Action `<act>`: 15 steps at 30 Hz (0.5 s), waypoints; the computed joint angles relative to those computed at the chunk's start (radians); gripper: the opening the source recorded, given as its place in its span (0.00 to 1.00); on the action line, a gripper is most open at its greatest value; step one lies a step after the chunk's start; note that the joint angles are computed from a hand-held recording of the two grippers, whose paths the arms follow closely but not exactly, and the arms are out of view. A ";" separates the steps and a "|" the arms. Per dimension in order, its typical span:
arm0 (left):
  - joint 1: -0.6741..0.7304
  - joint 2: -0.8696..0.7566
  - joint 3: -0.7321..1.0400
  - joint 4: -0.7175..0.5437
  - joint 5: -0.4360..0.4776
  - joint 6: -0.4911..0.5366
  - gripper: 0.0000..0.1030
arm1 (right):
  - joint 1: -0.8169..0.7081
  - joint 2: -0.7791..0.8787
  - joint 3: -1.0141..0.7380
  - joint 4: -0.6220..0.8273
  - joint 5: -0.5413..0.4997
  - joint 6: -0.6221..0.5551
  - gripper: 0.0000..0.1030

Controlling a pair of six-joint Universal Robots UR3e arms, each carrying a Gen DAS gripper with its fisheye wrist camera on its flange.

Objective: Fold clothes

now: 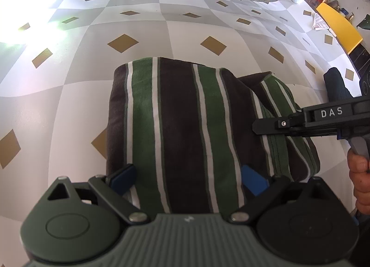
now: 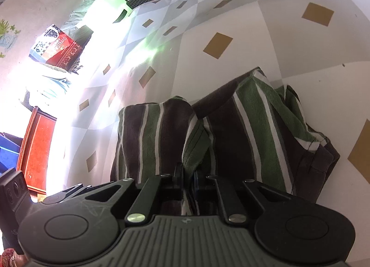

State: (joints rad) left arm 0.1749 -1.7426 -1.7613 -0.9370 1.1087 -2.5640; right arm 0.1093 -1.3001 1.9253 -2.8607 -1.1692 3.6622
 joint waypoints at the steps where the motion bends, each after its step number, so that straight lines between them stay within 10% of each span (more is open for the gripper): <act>1: 0.000 0.004 -0.002 0.006 0.001 -0.002 0.95 | 0.013 -0.006 -0.012 -0.004 -0.024 -0.004 0.08; 9: 0.003 0.057 -0.027 0.046 -0.051 0.003 0.96 | 0.102 -0.093 -0.100 -0.014 -0.226 -0.078 0.08; 15: -0.025 0.049 -0.038 0.045 -0.046 0.023 0.98 | 0.132 -0.089 -0.207 0.354 -0.396 -0.069 0.11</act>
